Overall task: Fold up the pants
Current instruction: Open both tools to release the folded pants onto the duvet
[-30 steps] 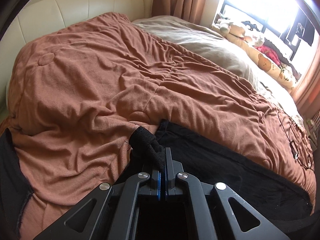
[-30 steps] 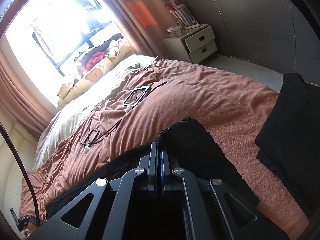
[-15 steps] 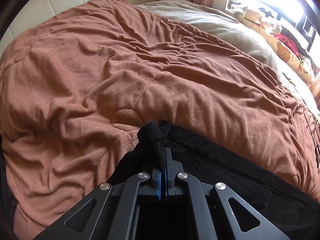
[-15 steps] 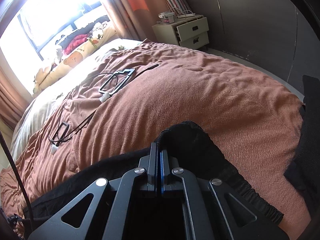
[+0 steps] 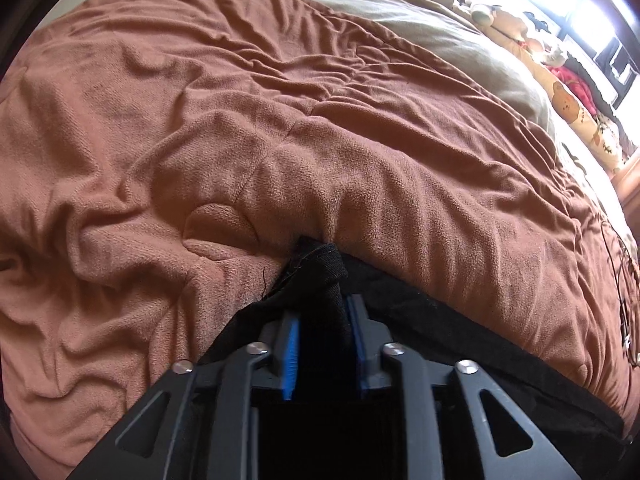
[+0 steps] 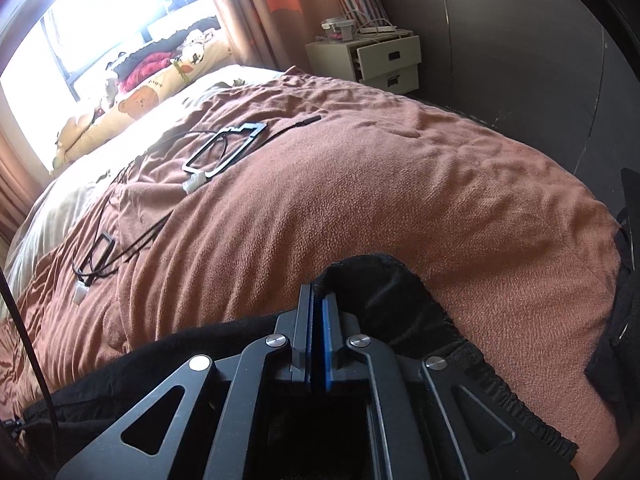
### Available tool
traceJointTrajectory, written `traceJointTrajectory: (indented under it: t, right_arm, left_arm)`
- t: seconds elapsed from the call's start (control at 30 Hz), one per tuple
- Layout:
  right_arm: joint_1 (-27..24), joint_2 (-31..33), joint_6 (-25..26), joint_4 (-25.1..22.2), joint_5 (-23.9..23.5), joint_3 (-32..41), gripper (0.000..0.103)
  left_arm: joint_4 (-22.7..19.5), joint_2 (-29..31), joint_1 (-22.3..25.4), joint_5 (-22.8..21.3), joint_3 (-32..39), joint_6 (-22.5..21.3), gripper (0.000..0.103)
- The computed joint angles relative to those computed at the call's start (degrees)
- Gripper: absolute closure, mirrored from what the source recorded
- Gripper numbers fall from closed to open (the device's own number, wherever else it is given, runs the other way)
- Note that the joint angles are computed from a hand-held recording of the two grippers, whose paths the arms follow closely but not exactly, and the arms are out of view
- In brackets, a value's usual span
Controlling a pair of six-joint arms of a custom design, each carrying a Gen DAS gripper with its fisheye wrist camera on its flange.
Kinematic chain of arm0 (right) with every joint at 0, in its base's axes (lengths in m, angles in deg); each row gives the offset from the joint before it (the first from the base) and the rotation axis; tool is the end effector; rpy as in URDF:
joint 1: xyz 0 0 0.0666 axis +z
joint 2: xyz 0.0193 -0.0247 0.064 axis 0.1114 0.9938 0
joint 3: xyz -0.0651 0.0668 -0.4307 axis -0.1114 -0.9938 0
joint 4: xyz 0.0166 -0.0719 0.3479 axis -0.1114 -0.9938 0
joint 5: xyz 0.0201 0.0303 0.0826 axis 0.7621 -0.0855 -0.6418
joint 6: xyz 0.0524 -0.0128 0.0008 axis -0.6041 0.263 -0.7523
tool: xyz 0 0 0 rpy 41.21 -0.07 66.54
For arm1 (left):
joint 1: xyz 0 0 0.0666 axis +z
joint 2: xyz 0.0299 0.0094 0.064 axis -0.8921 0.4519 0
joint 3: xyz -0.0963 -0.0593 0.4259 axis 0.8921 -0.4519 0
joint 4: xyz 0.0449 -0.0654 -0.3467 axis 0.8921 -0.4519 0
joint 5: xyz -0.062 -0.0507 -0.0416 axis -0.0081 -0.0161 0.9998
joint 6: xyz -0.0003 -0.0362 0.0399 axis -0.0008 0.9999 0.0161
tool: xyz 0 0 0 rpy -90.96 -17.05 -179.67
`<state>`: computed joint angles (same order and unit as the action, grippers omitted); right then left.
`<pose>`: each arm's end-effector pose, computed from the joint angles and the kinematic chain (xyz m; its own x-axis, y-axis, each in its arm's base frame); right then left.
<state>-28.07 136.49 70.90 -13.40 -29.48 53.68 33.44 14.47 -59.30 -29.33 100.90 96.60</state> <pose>0.1713 -0.1046 0.4340 -0.5526 0.5026 -0.6648 0.4196 0.8570 0.2991 0.4336 0.0300 0.4135 -0.7452 -0.4592 -0.4836 -0.4306 0.8851 -0.1768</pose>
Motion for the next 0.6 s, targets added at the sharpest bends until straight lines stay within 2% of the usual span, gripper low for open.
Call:
traceJointTrajectory:
  t: [0.03,0.07,0.1,0.13,0.17,0.23,0.3,0.4,0.47,0.6]
  right_arm:
    - [-1.13,-0.26,1.12,-0.70,-2.06,0.22,0.089]
    - [-2.51,-0.71,2.21,-1.25,-3.80,0.59,0.075]
    - [-4.28,-1.12,3.54,-2.00,-5.89,1.12,0.060]
    - [-5.74,-1.82,4.86,-2.59,-7.40,1.30,0.048]
    - [-7.33,-2.48,6.23,-3.09,-8.59,1.43,0.032]
    - [-10.60,-3.64,9.83,-5.50,-12.01,1.58,0.031]
    - [-14.39,-4.54,13.75,-8.80,-14.62,1.63,0.031]
    - [-20.98,-5.42,20.90,-14.37,-19.75,1.93,0.031]
    - [-26.40,-5.26,26.51,-19.31,-23.57,2.54,0.031]
    - [-38.39,-4.02,42.51,-31.96,-29.52,4.07,0.031]
  left_arm:
    - [0.86,-0.75,0.36,1.49,-0.39,-0.46,0.049]
    - [1.33,-1.33,0.72,2.94,-0.58,-0.87,0.039]
    - [1.26,-1.79,0.83,3.26,-0.63,-1.13,0.035]
    - [0.90,-2.22,0.82,2.97,-0.68,-1.41,0.035]
    - [0.46,-2.60,0.90,3.04,-0.74,-1.62,0.035]
    - [-0.08,-3.71,1.22,2.58,-1.15,-1.51,0.032]
    - [0.04,-5.11,2.04,2.39,-1.60,-1.93,0.023]
    - [-0.84,-7.00,3.66,3.07,-1.81,-1.76,0.019]
    - [-2.10,-8.32,4.83,4.36,-2.19,-1.40,0.019]
    - [-3.42,-11.99,6.18,5.26,-3.83,-3.18,0.019]
